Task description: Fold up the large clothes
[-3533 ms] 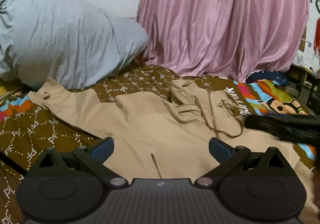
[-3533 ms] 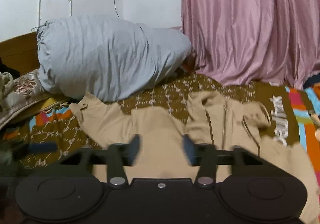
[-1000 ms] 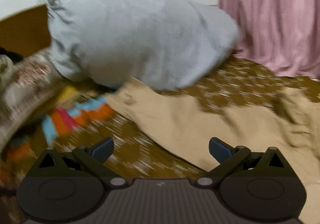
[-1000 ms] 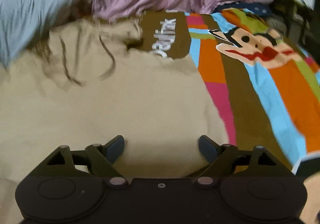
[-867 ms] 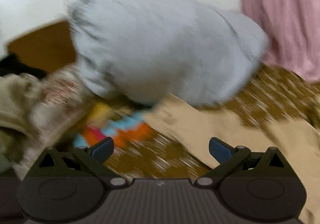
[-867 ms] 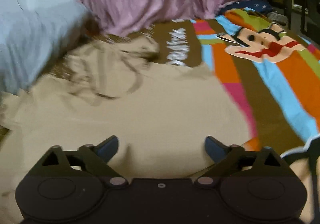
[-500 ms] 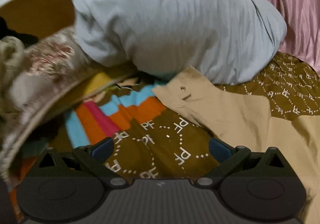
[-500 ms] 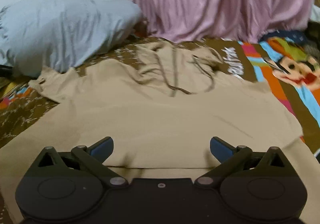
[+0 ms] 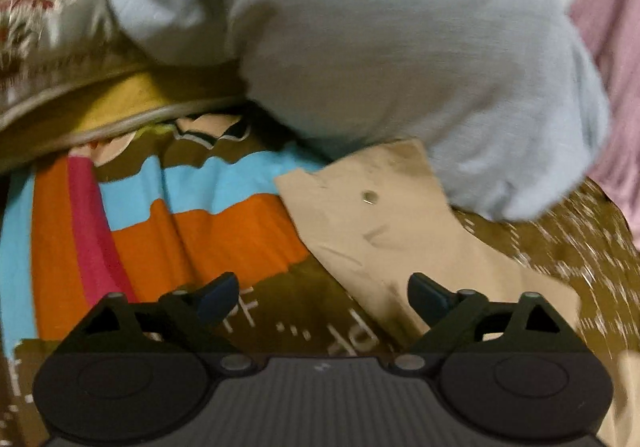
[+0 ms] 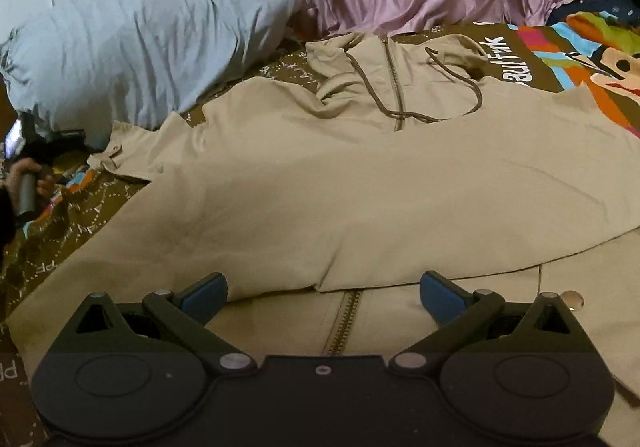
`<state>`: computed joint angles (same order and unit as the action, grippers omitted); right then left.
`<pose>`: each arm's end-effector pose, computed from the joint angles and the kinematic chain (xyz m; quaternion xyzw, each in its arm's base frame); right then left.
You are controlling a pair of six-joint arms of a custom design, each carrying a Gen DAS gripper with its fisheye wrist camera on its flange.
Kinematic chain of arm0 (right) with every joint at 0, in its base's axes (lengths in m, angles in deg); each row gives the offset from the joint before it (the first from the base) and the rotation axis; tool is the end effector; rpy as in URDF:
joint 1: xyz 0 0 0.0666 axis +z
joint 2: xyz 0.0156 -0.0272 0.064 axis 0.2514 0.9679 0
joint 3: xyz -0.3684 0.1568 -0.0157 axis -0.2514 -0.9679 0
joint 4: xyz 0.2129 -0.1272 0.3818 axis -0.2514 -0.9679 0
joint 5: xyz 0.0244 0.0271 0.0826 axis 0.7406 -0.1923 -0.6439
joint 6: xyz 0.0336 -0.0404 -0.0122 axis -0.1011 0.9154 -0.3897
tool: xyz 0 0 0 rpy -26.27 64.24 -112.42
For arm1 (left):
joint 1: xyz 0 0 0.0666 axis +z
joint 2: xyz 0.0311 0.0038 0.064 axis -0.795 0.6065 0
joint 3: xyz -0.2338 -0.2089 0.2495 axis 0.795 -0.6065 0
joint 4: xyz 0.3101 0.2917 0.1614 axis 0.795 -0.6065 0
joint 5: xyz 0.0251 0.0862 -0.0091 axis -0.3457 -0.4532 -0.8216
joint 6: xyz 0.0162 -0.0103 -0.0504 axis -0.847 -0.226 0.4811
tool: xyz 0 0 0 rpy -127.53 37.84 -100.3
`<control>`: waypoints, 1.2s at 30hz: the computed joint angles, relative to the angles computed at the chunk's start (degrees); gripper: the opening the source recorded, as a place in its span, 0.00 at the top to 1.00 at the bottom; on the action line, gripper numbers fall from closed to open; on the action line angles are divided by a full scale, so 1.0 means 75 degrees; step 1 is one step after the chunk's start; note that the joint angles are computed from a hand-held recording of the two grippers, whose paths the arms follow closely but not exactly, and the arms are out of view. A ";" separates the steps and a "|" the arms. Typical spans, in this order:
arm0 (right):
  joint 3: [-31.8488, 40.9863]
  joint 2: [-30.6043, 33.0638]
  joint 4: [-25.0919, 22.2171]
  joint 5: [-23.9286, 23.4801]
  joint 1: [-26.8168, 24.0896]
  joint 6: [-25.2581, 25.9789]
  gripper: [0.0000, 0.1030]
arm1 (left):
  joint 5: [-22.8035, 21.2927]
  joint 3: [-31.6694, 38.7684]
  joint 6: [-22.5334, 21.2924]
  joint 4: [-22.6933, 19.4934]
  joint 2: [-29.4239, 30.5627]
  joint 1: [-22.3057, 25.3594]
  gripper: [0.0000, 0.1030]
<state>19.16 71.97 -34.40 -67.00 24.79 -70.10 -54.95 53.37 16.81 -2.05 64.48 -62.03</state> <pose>0.4119 0.0787 0.4771 -0.0125 0.8945 0.1453 0.4227 0.6229 -0.0895 0.5139 -0.3243 0.8589 0.0115 0.3963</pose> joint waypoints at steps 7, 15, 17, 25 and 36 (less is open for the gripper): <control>0.0064 0.0093 -0.0187 -0.0057 0.0016 0.0096 0.00 | 0.0520 0.0555 0.0699 -0.0138 0.0624 0.0287 0.16; 0.0060 0.0089 -0.0190 -0.0185 -0.0053 0.0057 0.00 | 0.0059 0.1340 0.0805 -0.0998 0.1060 0.0099 0.83; 0.0053 0.0084 -0.0176 -0.0197 -0.0059 0.0045 0.00 | 0.0049 0.1069 0.0963 -0.0646 0.0840 0.0056 0.98; -0.0044 0.0003 0.0029 -0.0478 -0.0187 -0.0203 0.01 | -0.0408 0.0405 0.0186 0.0454 -0.0116 -0.0507 1.00; -0.0638 -0.1114 0.1401 -0.0506 -0.0329 -0.0199 0.01 | -0.0793 0.2700 -0.2430 0.0749 0.0253 -0.2339 1.00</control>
<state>14.37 63.62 -23.90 -70.79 22.33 -71.59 -60.90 73.62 -1.41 3.57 66.38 -79.57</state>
